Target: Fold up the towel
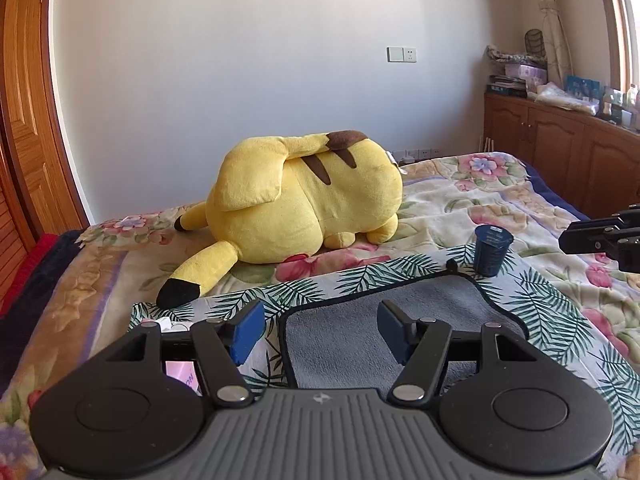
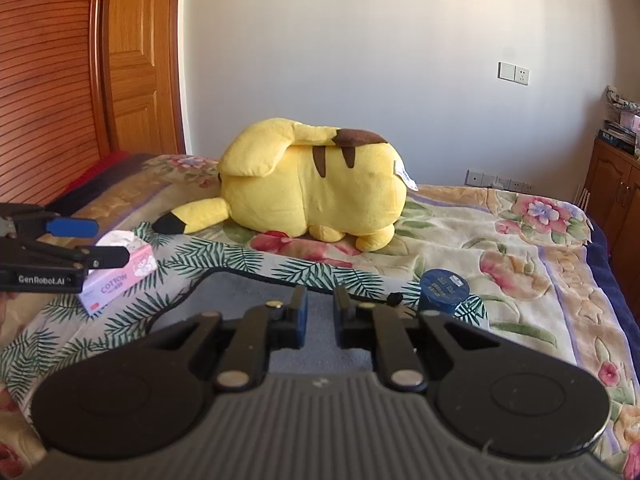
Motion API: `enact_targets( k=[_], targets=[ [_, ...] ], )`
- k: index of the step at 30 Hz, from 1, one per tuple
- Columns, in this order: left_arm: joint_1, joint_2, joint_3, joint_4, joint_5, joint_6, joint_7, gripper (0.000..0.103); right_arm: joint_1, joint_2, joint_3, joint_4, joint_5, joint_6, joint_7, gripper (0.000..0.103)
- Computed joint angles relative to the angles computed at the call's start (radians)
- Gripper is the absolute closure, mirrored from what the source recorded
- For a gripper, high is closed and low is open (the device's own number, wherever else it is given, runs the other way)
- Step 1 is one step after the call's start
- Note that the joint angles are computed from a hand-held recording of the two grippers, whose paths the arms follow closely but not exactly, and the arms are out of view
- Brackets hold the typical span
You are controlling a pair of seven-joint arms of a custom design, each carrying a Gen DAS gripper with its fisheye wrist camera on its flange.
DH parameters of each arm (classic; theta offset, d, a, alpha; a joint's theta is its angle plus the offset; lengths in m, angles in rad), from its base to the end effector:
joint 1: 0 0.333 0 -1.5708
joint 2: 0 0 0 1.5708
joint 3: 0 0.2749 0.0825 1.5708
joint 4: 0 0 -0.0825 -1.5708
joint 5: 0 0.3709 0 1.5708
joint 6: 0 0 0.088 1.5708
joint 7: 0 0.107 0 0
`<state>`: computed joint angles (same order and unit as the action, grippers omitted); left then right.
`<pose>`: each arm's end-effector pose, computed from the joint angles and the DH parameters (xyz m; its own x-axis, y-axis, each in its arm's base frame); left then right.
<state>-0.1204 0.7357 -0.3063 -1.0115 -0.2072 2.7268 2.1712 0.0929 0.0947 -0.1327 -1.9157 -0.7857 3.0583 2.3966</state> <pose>0.7286 -0.2165 0.5226 -0.5875 -0.8021 -0.1066 -0.3523 0.3722 -0.8587 0.6073 0.0343 0.5174 -0.1107 -0.9938 0.0038 -0.4733 0.0493 -0.8795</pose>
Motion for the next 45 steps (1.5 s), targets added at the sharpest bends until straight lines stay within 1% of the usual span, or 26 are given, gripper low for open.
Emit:
enact_targets(
  k=[2, 5, 9, 14, 17, 21, 22, 23, 24, 25, 28, 30, 33, 34, 35, 37, 40, 42, 43, 45],
  targets=[
    [0.024, -0.057, -0.018, -0.085, -0.019, 0.023, 0.023, 0.059, 0.005, -0.027, -0.003, -0.024, -0.037, -0.005, 0.034, 0.089],
    [0.050, -0.127, -0.038, -0.183, -0.050, 0.052, 0.052, 0.058, -0.011, -0.069, 0.014, -0.059, -0.083, -0.014, 0.072, 0.089],
    [0.081, -0.211, -0.063, -0.304, -0.103, 0.096, 0.102, 0.056, -0.049, -0.128, 0.054, -0.110, -0.114, -0.021, 0.102, 0.089],
    [0.125, -0.313, -0.096, -0.441, -0.203, 0.121, 0.178, 0.054, -0.101, -0.194, 0.111, -0.171, -0.159, -0.031, 0.158, 0.089],
    [0.139, -0.367, -0.102, -0.509, -0.266, 0.130, 0.226, 0.053, -0.131, -0.231, 0.142, -0.210, -0.173, -0.035, 0.198, 0.089],
    [0.150, -0.436, -0.102, -0.591, -0.370, 0.145, 0.302, 0.045, -0.161, -0.274, 0.183, -0.249, -0.202, -0.058, 0.238, 0.088],
    [0.152, -0.457, -0.101, -0.615, -0.402, 0.151, 0.325, 0.043, -0.167, -0.284, 0.191, -0.257, -0.204, -0.065, 0.246, 0.080],
    [0.150, -0.472, -0.096, -0.632, -0.427, 0.153, 0.343, 0.042, -0.173, -0.294, 0.199, -0.266, -0.211, -0.070, 0.260, 0.061],
    [0.148, -0.491, -0.092, -0.653, -0.454, 0.157, 0.363, 0.040, -0.185, -0.308, 0.211, -0.279, -0.232, -0.070, 0.292, 0.053],
    [0.144, -0.506, -0.085, -0.670, -0.476, 0.161, 0.379, 0.038, -0.196, -0.318, 0.221, -0.287, -0.251, -0.066, 0.319, 0.047],
    [0.124, -0.546, -0.062, -0.716, -0.536, 0.180, 0.424, 0.036, -0.208, -0.351, 0.238, -0.319, -0.261, -0.070, 0.346, 0.046],
    [0.113, -0.575, -0.046, -0.743, -0.581, 0.173, 0.448, 0.036, -0.222, -0.373, 0.256, -0.340, -0.279, -0.080, 0.372, 0.041],
    [0.090, -0.611, -0.020, -0.779, -0.644, 0.167, 0.488, 0.033, -0.235, -0.404, 0.272, -0.374, -0.294, -0.087, 0.405, 0.031],
    [0.082, -0.627, -0.012, -0.796, -0.669, 0.166, 0.508, 0.032, -0.241, -0.414, 0.278, -0.384, -0.300, -0.088, 0.418, 0.025],
    [0.073, -0.637, -0.003, -0.807, -0.686, 0.165, 0.521, 0.032, -0.244, -0.424, 0.281, -0.394, -0.301, -0.088, 0.425, 0.022],
    [0.052, -0.660, 0.018, -0.830, -0.713, 0.161, 0.537, 0.032, -0.246, -0.447, 0.284, -0.417, -0.290, -0.085, 0.425, 0.021],
    [0.022, -0.692, 0.047, -0.862, -0.763, 0.151, 0.558, 0.029, -0.255, -0.473, 0.297, -0.443, -0.269, -0.086, 0.415, 0.012],
    [0.002, -0.713, 0.063, -0.883, -0.792, 0.153, 0.582, 0.027, -0.272, -0.494, 0.315, -0.458, -0.274, -0.085, 0.424, 0.008],
    [-0.007, -0.722, 0.070, -0.893, -0.803, 0.154, 0.593, 0.026, -0.279, -0.501, 0.322, -0.463, -0.273, -0.086, 0.427, 0.000],
    [-0.024, -0.732, 0.083, -0.904, -0.807, 0.160, 0.598, 0.026, -0.303, -0.520, 0.344, -0.475, -0.292, -0.078, 0.451, 0.000]
  ],
)
